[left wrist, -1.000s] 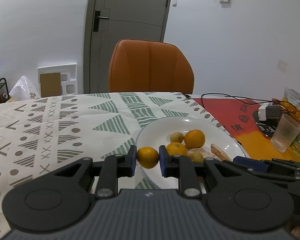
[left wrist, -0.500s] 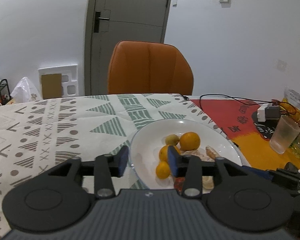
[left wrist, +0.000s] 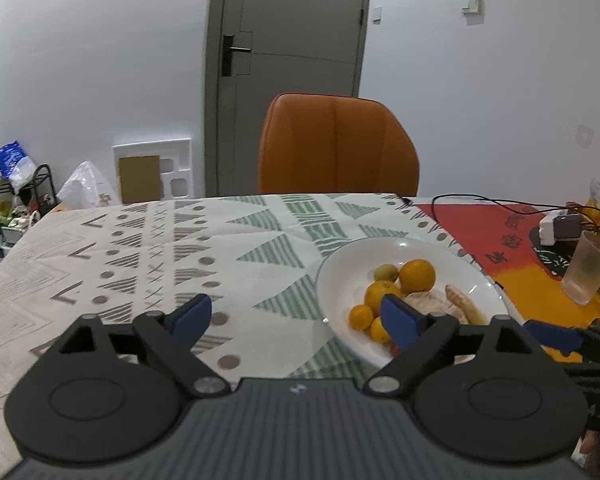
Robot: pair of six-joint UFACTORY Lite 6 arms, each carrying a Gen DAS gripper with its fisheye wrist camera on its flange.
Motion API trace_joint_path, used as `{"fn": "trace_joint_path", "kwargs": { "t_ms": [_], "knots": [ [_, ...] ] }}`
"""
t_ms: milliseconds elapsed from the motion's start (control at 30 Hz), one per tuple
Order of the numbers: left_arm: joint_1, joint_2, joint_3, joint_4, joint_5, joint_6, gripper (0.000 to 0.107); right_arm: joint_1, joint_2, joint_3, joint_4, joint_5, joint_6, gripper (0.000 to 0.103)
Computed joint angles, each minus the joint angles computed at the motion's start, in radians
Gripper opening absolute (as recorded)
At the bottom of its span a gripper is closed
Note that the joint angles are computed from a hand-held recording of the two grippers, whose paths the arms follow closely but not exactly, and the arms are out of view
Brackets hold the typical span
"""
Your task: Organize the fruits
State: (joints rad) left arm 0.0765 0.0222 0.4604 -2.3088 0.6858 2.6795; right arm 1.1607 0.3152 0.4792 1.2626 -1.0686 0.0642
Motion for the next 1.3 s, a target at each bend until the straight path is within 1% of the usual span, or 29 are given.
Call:
{"fn": "trace_joint_path", "kwargs": {
  "t_ms": [167,233,333,767,1100,1300],
  "knots": [
    [0.075,-0.073,-0.049,0.089,0.002,-0.045,0.095,0.049,-0.011,0.017,0.048,-0.011,-0.022,0.088],
    [0.103,-0.104,-0.064,0.13,-0.001,-0.071,0.097,0.069,-0.016,0.023,0.064,-0.017,-0.027,0.096],
    [0.14,-0.143,-0.087,0.178,-0.006,-0.104,0.098,0.103,-0.019,0.038,0.098,-0.028,-0.05,0.103],
    [0.365,-0.278,-0.15,0.445,0.035,-0.247,0.101,0.187,-0.003,0.108,0.202,-0.038,-0.107,0.103],
    [0.552,-0.307,-0.152,0.609,0.114,-0.306,0.103,0.238,0.017,0.18,0.249,-0.05,-0.193,0.103],
    [0.639,-0.307,-0.152,0.67,0.142,-0.309,0.103,0.264,0.027,0.196,0.268,-0.048,-0.188,0.103]
  ]
}}
